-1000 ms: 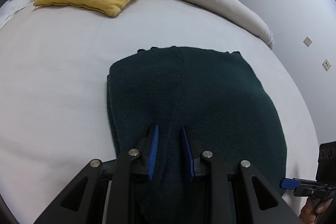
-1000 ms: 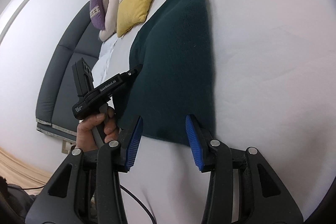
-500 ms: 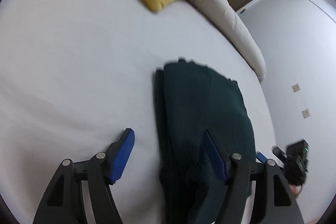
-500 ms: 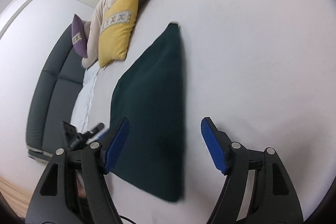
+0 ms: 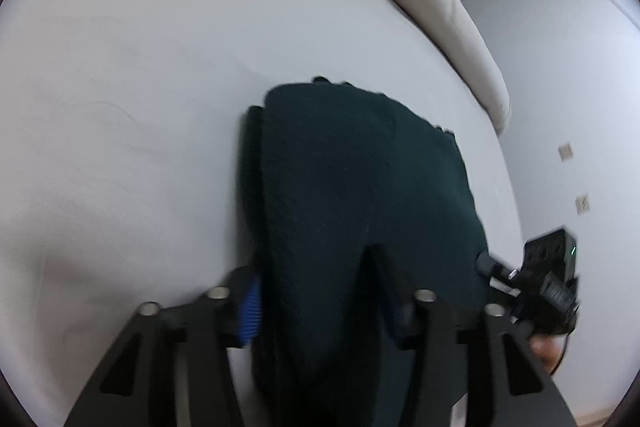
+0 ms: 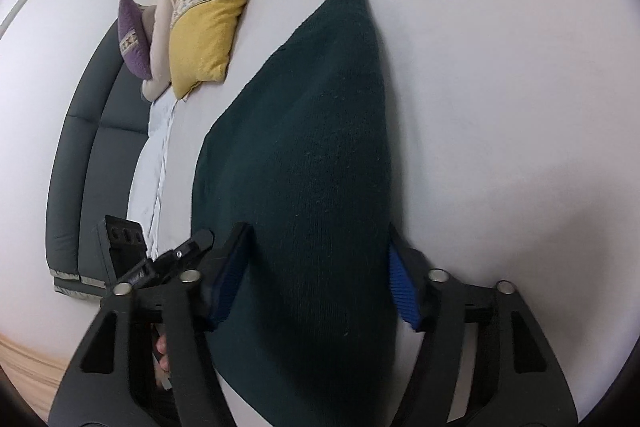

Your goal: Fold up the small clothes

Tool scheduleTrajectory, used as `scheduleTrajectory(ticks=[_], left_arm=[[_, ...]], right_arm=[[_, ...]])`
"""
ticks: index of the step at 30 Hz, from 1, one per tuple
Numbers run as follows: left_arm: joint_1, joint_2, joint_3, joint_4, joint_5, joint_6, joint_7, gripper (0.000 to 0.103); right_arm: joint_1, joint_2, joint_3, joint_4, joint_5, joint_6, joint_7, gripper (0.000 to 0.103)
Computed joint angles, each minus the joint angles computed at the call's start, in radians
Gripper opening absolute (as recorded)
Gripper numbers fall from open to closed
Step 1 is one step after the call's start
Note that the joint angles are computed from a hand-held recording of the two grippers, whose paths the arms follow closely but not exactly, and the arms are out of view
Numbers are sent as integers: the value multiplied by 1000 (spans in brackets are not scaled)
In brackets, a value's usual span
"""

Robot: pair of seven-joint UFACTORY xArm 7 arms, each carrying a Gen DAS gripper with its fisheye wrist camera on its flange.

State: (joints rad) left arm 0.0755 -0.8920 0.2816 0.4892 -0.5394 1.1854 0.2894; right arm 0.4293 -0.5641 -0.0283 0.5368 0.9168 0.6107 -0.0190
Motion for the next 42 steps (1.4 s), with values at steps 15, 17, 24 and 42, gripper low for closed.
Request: scheduleTrajectory(ticks=[15, 17, 24, 42], left_arm=[[-41, -245, -90, 69, 114, 114, -137, 23], [-52, -305, -93, 94, 127, 166, -165, 23], [-86, -504, -59, 197, 171, 398, -240, 23], [17, -916, 32, -78, 241, 720, -367, 30]], right_arm=[[-22, -195, 140, 93, -427, 131, 398, 35], [-9, -273, 144, 90, -440, 172, 435, 35], [30, -574, 159, 76, -455, 351, 558, 35], [33, -1474, 195, -389, -311, 768, 903, 38]])
